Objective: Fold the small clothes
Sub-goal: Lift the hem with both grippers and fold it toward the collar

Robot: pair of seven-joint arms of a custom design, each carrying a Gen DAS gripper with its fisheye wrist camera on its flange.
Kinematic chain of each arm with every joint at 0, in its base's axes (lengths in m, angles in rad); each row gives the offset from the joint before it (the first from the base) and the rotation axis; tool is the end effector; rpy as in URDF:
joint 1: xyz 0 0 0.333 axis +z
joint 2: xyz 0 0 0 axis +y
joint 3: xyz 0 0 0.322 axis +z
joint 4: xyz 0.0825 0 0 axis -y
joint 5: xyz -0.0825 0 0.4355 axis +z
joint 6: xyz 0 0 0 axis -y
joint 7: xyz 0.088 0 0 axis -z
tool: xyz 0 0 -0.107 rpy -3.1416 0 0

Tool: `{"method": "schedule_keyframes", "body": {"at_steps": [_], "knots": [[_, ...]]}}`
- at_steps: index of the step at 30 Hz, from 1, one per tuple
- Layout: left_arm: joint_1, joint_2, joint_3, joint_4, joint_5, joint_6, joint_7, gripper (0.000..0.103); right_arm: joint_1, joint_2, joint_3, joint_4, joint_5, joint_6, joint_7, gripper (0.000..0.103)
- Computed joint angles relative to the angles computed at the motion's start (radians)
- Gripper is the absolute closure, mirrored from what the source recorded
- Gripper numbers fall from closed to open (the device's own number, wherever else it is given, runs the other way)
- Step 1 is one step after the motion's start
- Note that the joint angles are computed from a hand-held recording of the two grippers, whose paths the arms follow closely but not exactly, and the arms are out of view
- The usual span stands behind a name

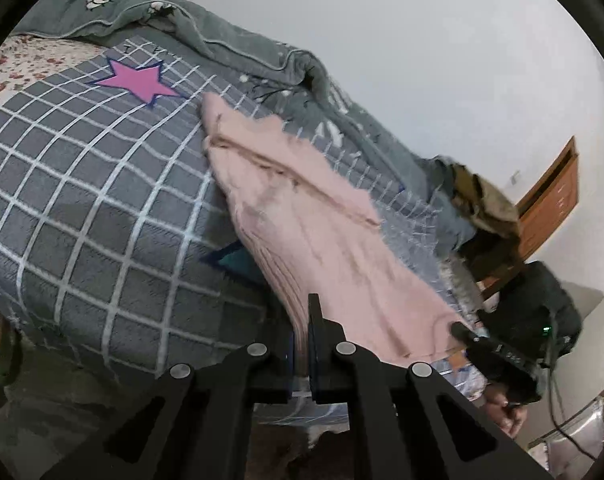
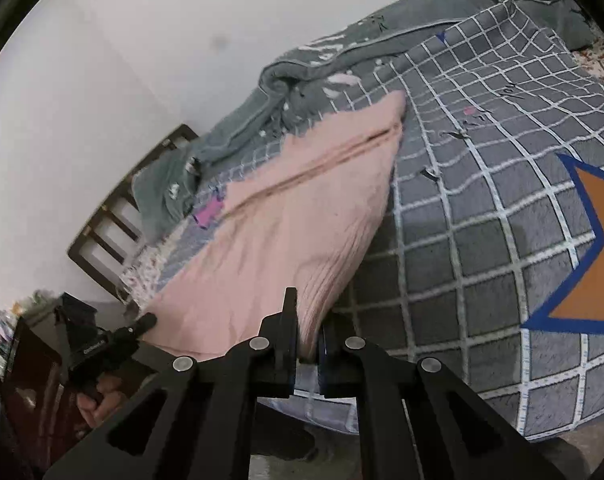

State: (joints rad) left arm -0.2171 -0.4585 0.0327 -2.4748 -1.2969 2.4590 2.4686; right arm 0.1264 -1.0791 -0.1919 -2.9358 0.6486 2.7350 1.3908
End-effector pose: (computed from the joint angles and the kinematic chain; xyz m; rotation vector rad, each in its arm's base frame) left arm 0.4772 -0.0877 0.4854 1.6808 -2.0218 1.5535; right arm 0.3354 -0.0399 0.4971 -1.2126 1.7436 -0.2081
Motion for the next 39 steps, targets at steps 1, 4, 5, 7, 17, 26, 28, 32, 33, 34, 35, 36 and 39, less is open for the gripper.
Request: {"method": "schedule_keyframes", "body": {"at_steps": [1,4,5,7,17,26,28,32,33,34,35,36,39], "knots": [[-0.002,0.002,0.003,0.01,-0.004,-0.009,-0.001,0.097,0.015,0.0,-0.017,0.007,0.011,0.002,-0.008,0.095],[-0.007,0.016,0.009,0.041,-0.019,-0.04,0.009,0.097,0.073,0.007,-0.076,0.033,0.064,0.027,-0.05,0.095],[-0.006,0.025,0.013,0.054,-0.026,-0.065,0.006,0.097,0.103,0.014,-0.106,0.047,0.093,0.036,-0.07,0.095],[-0.001,0.056,0.022,0.092,-0.046,-0.127,-0.014,0.097,0.146,0.024,-0.146,0.072,0.142,0.045,-0.111,0.095],[0.074,0.208,-0.039,0.27,-0.155,-0.121,-0.053,0.097,0.289,0.174,-0.281,0.262,0.379,0.076,-0.321,0.095],[0.116,0.399,-0.116,0.479,-0.141,0.002,-0.071,0.097,0.332,0.447,-0.345,0.489,0.558,0.006,-0.458,0.095],[0.124,0.447,-0.133,0.53,-0.138,0.023,-0.072,0.097,0.332,0.509,-0.35,0.539,0.59,-0.015,-0.481,0.095],[0.142,0.538,-0.173,0.631,-0.103,0.068,-0.101,0.097,0.319,0.637,-0.356,0.636,0.639,-0.069,-0.506,0.095],[0.147,0.564,-0.183,0.659,-0.092,0.078,-0.113,0.097,0.313,0.663,-0.354,0.655,0.649,-0.081,-0.508,0.095],[0.153,0.586,-0.193,0.683,-0.083,0.086,-0.123,0.097,0.308,0.705,-0.357,0.687,0.66,-0.1,-0.507,0.095],[0.159,0.607,-0.203,0.704,-0.071,0.094,-0.136,0.097,0.301,0.732,-0.354,0.706,0.67,-0.111,-0.508,0.095],[0.163,0.629,-0.213,0.728,-0.054,0.105,-0.155,0.097,0.292,0.758,-0.35,0.726,0.678,-0.122,-0.508,0.095],[0.171,0.709,-0.242,0.817,0.033,0.149,-0.22,0.097,0.259,0.845,-0.332,0.793,0.676,-0.149,-0.487,0.095]]}}
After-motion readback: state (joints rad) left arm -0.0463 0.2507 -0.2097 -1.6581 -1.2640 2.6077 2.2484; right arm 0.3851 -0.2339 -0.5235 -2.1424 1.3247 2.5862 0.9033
